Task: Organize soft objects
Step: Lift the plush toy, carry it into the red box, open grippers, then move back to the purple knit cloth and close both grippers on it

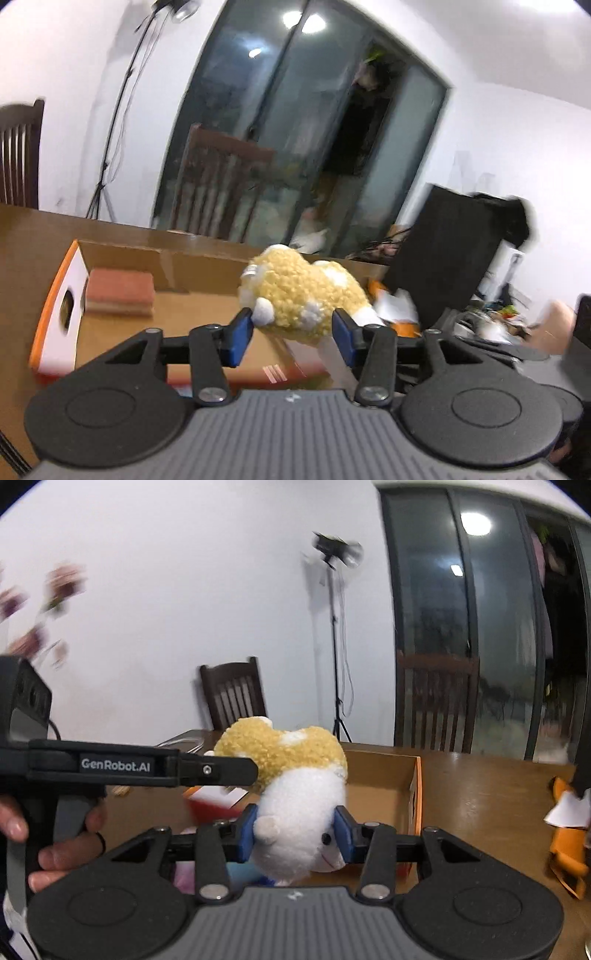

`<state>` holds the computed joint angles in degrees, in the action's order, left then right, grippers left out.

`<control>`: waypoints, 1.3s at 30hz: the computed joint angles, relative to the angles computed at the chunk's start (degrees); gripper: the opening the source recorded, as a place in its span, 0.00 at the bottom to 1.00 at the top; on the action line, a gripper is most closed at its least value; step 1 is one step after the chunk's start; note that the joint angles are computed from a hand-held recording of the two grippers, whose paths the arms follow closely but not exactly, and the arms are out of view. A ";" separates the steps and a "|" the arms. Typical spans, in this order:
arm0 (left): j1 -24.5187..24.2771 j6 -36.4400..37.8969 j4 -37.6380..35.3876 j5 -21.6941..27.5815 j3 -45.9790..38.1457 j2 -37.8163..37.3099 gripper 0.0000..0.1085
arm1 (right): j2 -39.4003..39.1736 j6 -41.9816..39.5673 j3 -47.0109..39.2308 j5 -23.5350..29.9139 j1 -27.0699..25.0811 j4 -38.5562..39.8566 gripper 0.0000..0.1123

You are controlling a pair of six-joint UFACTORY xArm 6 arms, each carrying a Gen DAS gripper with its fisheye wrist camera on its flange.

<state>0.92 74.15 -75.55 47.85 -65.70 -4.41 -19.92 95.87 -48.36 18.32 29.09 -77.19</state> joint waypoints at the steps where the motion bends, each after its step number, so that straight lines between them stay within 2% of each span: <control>1: -1.67 -3.30 2.48 -1.13 -5.33 4.91 0.43 | 3.59 -2.70 -2.90 -2.31 -2.96 2.60 0.38; 3: -5.11 -14.24 10.43 -4.63 -17.17 15.61 0.40 | 11.94 -12.54 -9.99 -2.60 -6.63 10.96 0.38; 7: -8.03 -36.67 26.28 -3.75 -36.70 32.81 0.39 | 26.15 -33.47 -22.30 -0.56 -10.17 29.74 0.37; 10: -9.67 -42.14 32.65 -4.60 -44.07 39.78 0.39 | 33.44 -41.40 -30.10 4.80 -10.62 35.67 0.37; 14: -9.94 -41.70 34.25 -3.76 -46.32 41.09 0.42 | 40.79 -45.67 -39.95 14.06 -9.30 35.78 0.38; 17: -10.44 -33.74 32.48 -11.16 -38.39 35.54 0.43 | 43.24 -46.59 -43.12 16.81 -8.89 36.91 0.39; 21: -8.61 -28.57 30.08 -11.00 -34.27 29.93 0.44 | 42.21 -46.25 -42.71 16.72 -8.60 36.57 0.39; 24: -7.52 -23.87 30.02 -14.24 -27.05 22.32 0.46 | 37.57 -44.91 -39.50 16.35 -8.25 34.36 0.40; 25: -6.72 -20.43 28.05 -15.35 -23.74 18.70 0.50 | 35.28 -44.28 -37.92 15.71 -8.10 33.77 0.40; 27: -4.45 -13.79 23.05 -14.32 -18.62 12.35 0.63 | 29.10 -41.28 -32.77 14.40 -7.60 31.62 0.45; 29: -1.17 -7.17 17.53 -11.70 -13.84 5.71 0.76 | 22.20 -35.98 -26.45 12.54 -6.76 27.32 0.55; 32: 2.93 1.04 11.50 -10.37 -6.74 -3.51 0.89 | 12.83 -33.67 -19.49 15.10 -3.62 24.02 0.56; 35: 5.97 4.19 8.74 -8.72 -1.81 -10.29 0.91 | 6.28 -31.48 -15.83 19.17 -0.02 21.11 0.57; 39: 9.60 4.39 7.35 -5.68 3.41 -17.53 0.91 | 0.07 -28.06 -13.31 23.53 4.37 18.14 0.59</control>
<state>10.52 78.53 -68.20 42.18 -62.29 -21.94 -19.85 67.81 -61.67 41.85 33.46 -59.05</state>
